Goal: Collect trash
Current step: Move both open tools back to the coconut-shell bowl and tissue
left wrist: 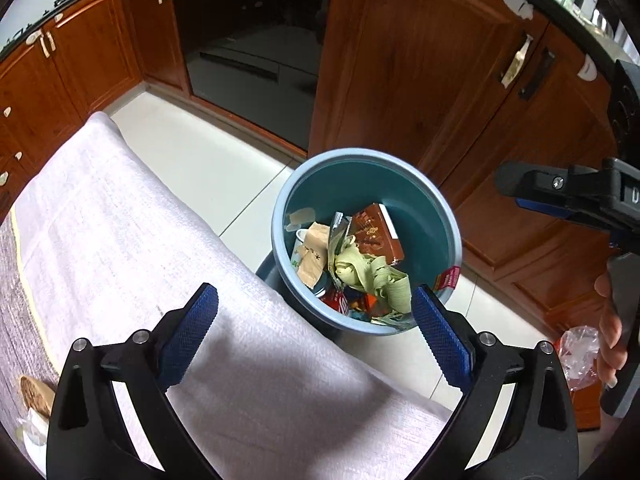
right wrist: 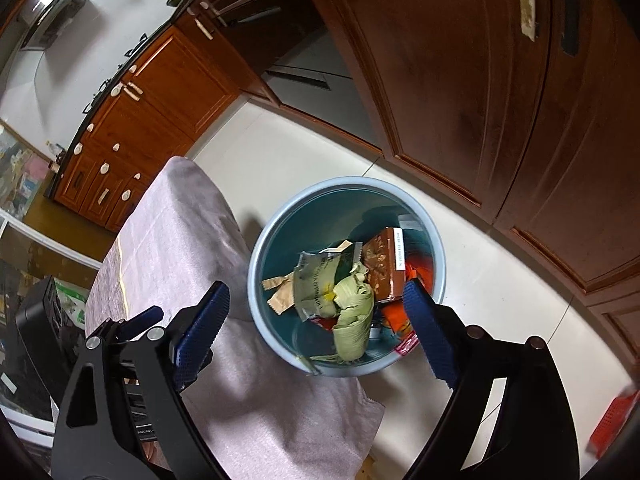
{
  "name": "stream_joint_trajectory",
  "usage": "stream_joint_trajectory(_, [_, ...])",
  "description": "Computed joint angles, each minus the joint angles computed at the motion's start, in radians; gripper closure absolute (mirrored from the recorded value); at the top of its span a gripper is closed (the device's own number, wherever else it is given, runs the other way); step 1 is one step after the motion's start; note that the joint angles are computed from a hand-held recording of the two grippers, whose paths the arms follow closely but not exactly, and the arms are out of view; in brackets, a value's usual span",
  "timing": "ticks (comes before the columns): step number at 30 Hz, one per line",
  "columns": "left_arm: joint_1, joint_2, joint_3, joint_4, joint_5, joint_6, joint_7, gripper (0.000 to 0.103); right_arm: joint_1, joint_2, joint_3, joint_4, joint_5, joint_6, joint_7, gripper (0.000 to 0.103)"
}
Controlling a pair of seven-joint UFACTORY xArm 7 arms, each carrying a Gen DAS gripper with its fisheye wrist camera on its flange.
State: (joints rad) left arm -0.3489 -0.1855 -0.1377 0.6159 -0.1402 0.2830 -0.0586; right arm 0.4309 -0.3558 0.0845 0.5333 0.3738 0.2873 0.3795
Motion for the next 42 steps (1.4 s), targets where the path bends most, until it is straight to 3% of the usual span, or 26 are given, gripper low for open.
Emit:
stream_joint_trajectory(11, [0.005, -0.263, 0.039, -0.167, -0.007, 0.04, -0.005, 0.005, 0.017, -0.02, 0.083, 0.019, -0.087, 0.04, 0.116, 0.016])
stream_joint_trajectory(16, [0.073, -0.426, 0.061, -0.261, 0.035, 0.101, -0.022, 0.005, 0.076, 0.049, 0.123, 0.079, -0.092, 0.038, 0.149, 0.016])
stream_joint_trajectory(21, [0.158, -0.591, 0.128, -0.339, 0.056, 0.184, 0.002, 0.005, 0.116, 0.139, 0.165, 0.182, -0.122, 0.046, 0.167, 0.016])
stream_joint_trajectory(30, [0.348, -0.794, 0.246, -0.424, 0.083, 0.295, 0.13, 0.005, 0.151, 0.274, 0.237, 0.375, -0.276, 0.106, 0.269, 0.016])
stream_joint_trajectory(35, [0.449, -0.822, 0.317, -0.454, 0.084, 0.303, 0.241, 0.007, 0.194, 0.386, 0.253, 0.494, -0.357, 0.139, 0.315, 0.016])
stream_joint_trajectory(37, [0.476, -0.814, 0.343, -0.455, 0.08, 0.308, 0.295, 0.012, 0.21, 0.427, 0.251, 0.526, -0.355, 0.138, 0.302, 0.016])
stream_joint_trajectory(42, [0.526, -0.791, 0.389, -0.453, 0.051, 0.324, 0.418, 0.013, 0.251, 0.549, 0.249, 0.63, -0.349, 0.136, 0.283, 0.016])
